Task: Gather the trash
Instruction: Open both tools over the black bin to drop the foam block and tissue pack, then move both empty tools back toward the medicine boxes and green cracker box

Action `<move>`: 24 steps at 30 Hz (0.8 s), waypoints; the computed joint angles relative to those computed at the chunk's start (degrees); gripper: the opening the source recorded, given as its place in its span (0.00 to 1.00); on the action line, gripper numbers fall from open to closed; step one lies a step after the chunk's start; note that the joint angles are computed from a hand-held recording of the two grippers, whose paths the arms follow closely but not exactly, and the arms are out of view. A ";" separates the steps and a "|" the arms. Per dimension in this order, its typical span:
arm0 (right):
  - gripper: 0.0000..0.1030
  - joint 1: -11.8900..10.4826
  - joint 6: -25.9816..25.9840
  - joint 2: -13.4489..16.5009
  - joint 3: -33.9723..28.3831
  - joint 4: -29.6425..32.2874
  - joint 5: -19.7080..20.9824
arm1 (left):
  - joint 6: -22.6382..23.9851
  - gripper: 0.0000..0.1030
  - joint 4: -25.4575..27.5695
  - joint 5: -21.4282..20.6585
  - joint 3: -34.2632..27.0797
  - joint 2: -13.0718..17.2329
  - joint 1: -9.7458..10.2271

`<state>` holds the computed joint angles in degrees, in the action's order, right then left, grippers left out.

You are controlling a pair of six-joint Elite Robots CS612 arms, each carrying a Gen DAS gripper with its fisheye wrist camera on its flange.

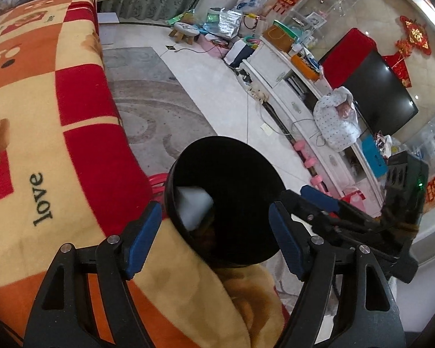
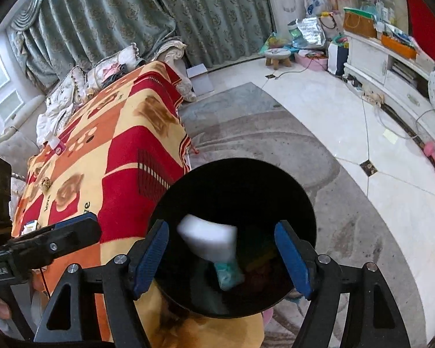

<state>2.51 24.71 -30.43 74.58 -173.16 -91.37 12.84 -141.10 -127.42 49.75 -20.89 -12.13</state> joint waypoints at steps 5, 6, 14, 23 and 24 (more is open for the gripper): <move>0.71 0.28 -0.62 0.27 -0.54 0.16 0.73 | -0.77 0.73 -6.09 4.62 3.70 -1.70 0.42; 0.71 0.36 -0.63 0.39 -0.69 0.16 0.97 | -1.07 0.73 -6.86 5.46 4.22 -1.89 0.54; 0.71 2.38 -4.60 1.76 -4.26 1.19 2.37 | -3.45 0.73 -17.74 16.11 13.20 -6.22 2.56; 0.71 5.91 -11.28 4.68 -12.34 5.55 5.24 | -5.31 0.73 -20.67 20.50 18.49 -8.84 6.60; 0.71 6.36 -12.01 5.25 -13.76 6.47 5.75 | -5.27 0.73 -21.69 20.92 19.43 -9.31 7.20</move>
<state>8.87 12.70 -25.18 60.82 -166.69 -85.62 7.56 -162.79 -106.49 69.18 -30.19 -4.93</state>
